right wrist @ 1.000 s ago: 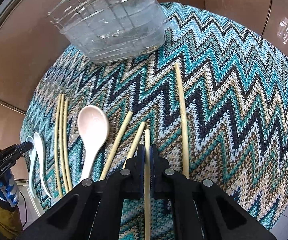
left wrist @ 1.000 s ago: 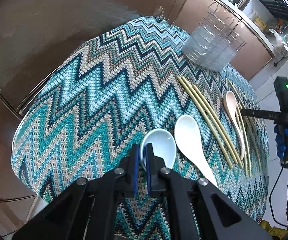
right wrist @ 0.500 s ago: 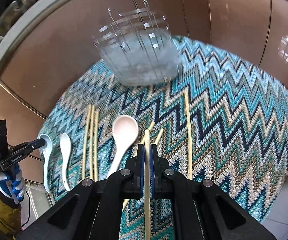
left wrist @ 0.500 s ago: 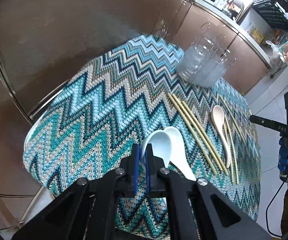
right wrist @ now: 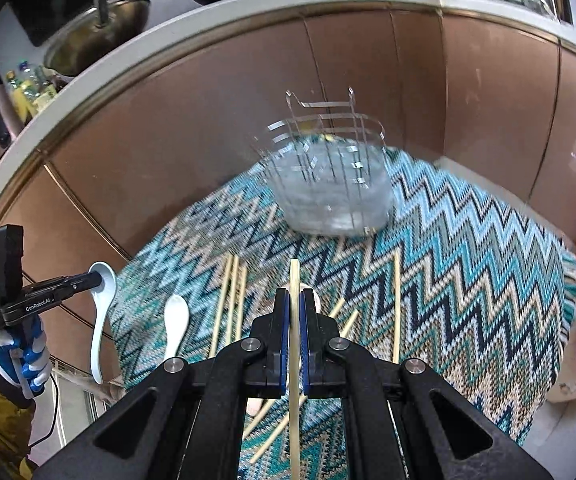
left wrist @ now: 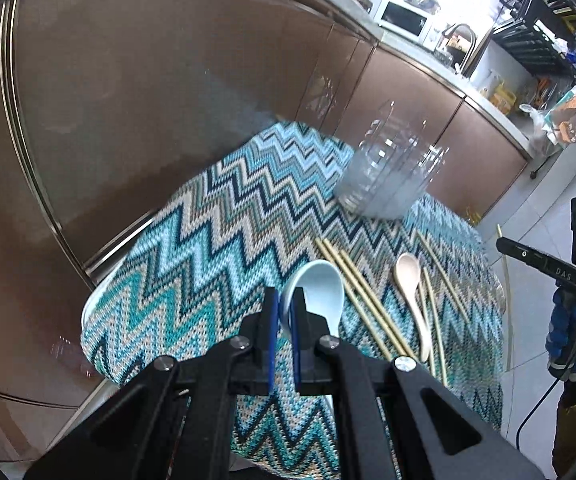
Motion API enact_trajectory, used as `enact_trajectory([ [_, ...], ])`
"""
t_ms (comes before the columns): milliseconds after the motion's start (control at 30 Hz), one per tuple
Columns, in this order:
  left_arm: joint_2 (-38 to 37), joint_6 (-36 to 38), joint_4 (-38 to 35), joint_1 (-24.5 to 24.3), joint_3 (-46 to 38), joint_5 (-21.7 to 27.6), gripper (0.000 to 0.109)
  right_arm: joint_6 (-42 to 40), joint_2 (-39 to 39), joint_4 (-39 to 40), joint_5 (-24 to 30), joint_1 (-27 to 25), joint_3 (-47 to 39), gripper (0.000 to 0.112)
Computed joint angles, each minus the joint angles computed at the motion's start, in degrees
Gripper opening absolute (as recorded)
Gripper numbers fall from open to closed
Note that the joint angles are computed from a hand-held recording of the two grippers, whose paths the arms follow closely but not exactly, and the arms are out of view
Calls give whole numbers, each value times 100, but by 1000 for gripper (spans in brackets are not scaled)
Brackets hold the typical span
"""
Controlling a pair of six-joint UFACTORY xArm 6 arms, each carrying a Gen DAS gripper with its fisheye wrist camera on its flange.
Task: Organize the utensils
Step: 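Carry the spoon in the left tool and chopstick in the right tool up toward the wire holder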
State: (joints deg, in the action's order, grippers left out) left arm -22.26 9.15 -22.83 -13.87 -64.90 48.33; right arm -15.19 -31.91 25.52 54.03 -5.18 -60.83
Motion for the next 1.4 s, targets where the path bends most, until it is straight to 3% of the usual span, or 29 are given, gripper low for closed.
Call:
enact_trajectory([
  [600, 754, -291, 134, -391, -1438, -433, 5, -488, 323, 469, -592, 97, -702, 5],
  [1033, 2010, -595, 441, -773, -3054, -645, 5, -1050, 1064, 1005, -1609, 96, -1523, 5],
  [1400, 3062, -1395, 1320, -1186, -4213, -1166, 5, -1690, 1634, 1696, -2582, 214, -1983, 5],
])
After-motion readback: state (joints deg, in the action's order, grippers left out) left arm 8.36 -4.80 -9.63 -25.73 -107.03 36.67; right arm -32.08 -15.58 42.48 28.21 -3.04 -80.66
